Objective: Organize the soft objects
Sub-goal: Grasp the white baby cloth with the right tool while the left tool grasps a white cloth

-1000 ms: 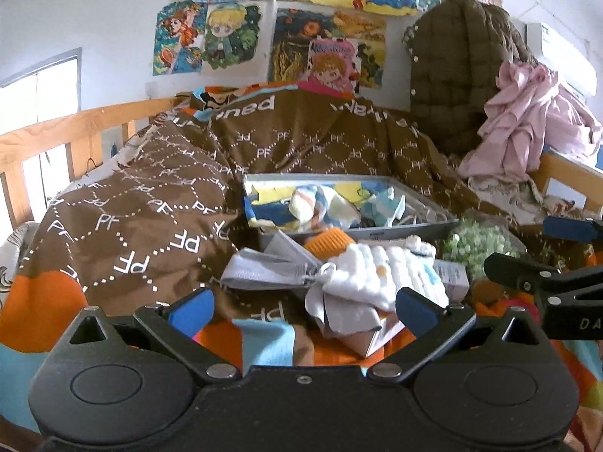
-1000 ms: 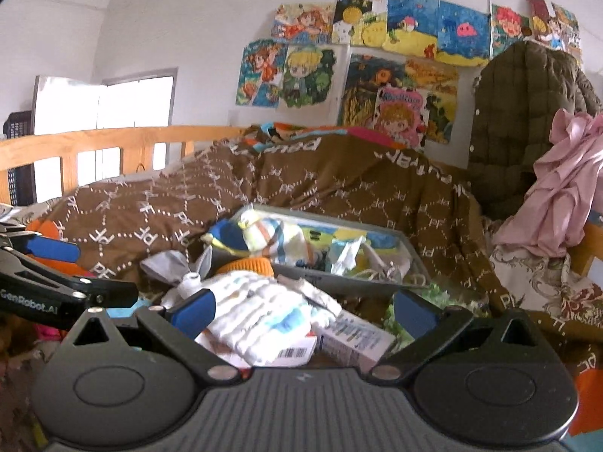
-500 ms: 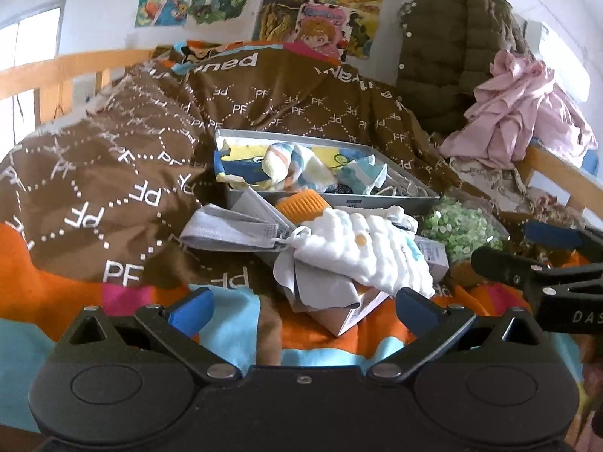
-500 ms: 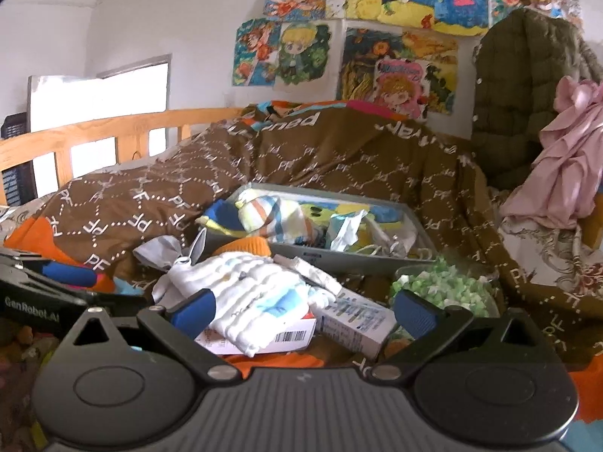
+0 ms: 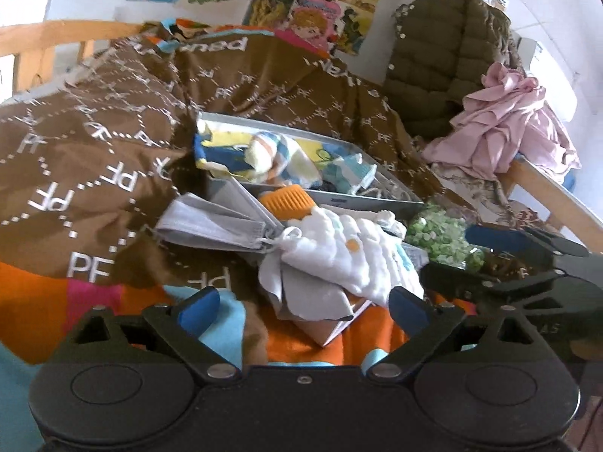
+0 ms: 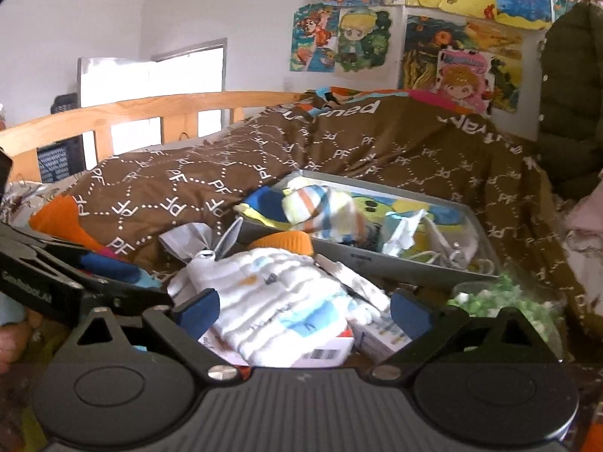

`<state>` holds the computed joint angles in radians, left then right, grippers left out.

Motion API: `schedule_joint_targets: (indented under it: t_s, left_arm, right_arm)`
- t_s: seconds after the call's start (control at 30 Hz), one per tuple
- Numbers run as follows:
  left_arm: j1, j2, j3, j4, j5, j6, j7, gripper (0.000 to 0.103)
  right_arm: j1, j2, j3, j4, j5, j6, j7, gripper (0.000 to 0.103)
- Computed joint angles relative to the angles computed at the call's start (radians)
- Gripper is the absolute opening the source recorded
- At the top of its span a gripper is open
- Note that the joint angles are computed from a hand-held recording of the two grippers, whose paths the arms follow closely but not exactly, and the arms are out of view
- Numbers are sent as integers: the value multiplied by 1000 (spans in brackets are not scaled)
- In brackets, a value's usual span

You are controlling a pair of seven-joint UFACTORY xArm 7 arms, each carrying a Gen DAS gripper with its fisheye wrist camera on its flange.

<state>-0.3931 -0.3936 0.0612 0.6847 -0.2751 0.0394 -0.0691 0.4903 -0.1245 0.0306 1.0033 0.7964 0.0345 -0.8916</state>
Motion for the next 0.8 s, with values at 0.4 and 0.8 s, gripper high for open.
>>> schedule_joint_targets:
  t_s: [0.4, 0.8]
  left_arm:
    - [-275, 74, 249, 86, -300, 39, 295, 74]
    - [-182, 93, 172, 110, -513, 87, 406, 47]
  right_arm:
    - [-11, 56, -14, 114, 359, 98, -262, 85]
    - [-163, 154, 102, 200, 221, 279, -259, 81]
